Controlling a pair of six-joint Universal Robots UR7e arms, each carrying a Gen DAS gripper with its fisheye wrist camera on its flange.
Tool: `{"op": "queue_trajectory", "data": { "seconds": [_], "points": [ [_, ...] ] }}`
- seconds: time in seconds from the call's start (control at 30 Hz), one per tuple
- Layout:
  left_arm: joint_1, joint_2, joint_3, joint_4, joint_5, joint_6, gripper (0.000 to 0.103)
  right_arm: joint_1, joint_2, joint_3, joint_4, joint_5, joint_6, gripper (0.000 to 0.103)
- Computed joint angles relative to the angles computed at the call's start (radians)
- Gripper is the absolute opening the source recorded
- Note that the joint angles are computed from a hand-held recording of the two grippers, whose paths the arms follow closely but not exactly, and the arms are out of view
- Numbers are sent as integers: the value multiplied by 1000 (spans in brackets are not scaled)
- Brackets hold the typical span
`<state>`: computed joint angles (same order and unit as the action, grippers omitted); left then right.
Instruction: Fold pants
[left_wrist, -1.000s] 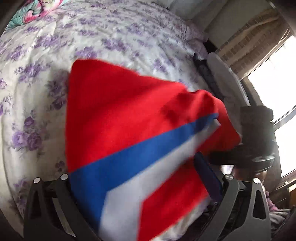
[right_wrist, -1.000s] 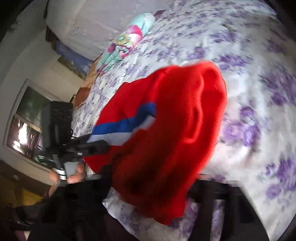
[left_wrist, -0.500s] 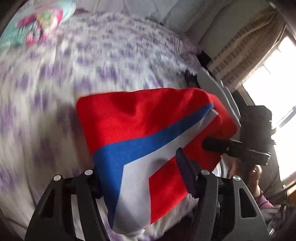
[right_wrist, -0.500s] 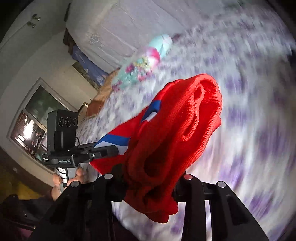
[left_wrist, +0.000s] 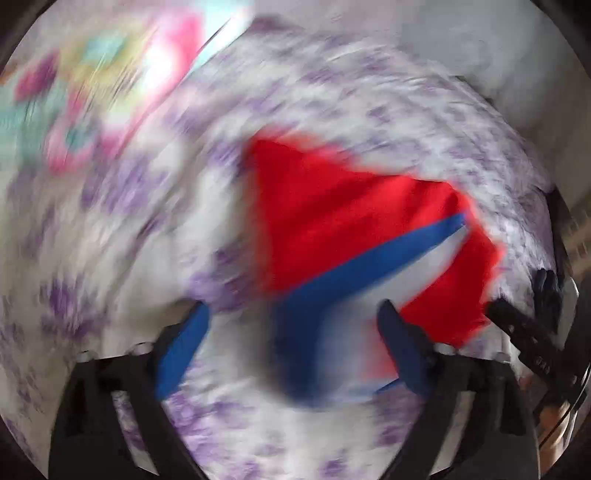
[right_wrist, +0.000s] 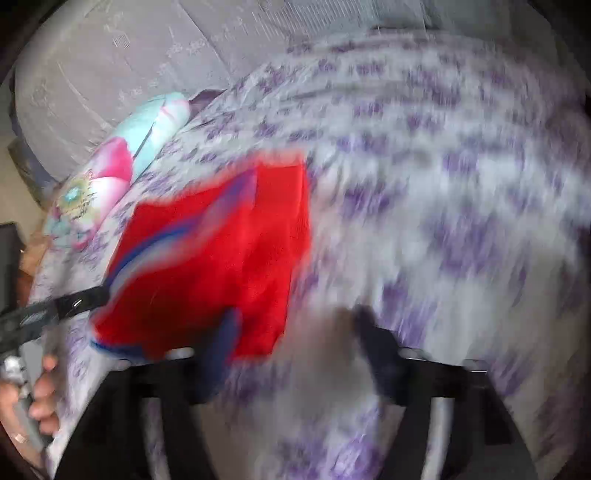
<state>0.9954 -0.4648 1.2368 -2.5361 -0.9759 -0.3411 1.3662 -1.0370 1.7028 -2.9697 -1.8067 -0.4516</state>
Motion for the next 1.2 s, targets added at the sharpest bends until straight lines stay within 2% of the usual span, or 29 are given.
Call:
{"op": "queue_trajectory", "data": {
  "seconds": [0.03,0.07,0.1,0.13,0.2,0.27,0.33,0.43,0.53,0.67,0.77,1.0,1.13,1.2],
  "points": [
    [1,-36,61,-53,-18,8,84,-15,-47,73,-42,65,-28,59],
    [-17,-82,150,-126,2,44,87,-23,-91,148,-106,112,-61,66],
    [-39,-113,213,-171,38,64,89,-33,-156,247,-170,166,-92,77],
    [-69,-149,298,-244,85,83,94,-36,-197,306,-207,187,-101,82],
    [-153,-202,450,-336,234,80,97,-38,-299,450,-299,231,-115,98],
    [-215,-245,551,-364,281,61,98,-33,-397,581,-374,232,-138,99],
    [-281,-295,649,-345,303,-3,98,-20,-504,690,-371,235,-174,99],
    [-357,-359,806,-451,288,-63,98,-42,-596,792,-414,277,-192,99],
    [-407,-363,862,-472,306,-111,98,-36,-624,849,-480,223,-228,99],
    [-489,-347,908,-428,424,-159,98,-50,-673,908,-510,230,-248,99],
    [-509,-367,942,-430,426,-200,98,-43,-672,935,-569,214,-262,99],
    [-566,-448,1013,-259,497,-433,98,-11,-718,987,-605,184,-277,99],
    [-590,-480,1040,-229,496,-473,98,-15,-761,1014,-595,198,-274,99],
    [-610,-486,1048,-195,530,-493,98,-20,-772,1023,-596,201,-273,99]
  ]
}}
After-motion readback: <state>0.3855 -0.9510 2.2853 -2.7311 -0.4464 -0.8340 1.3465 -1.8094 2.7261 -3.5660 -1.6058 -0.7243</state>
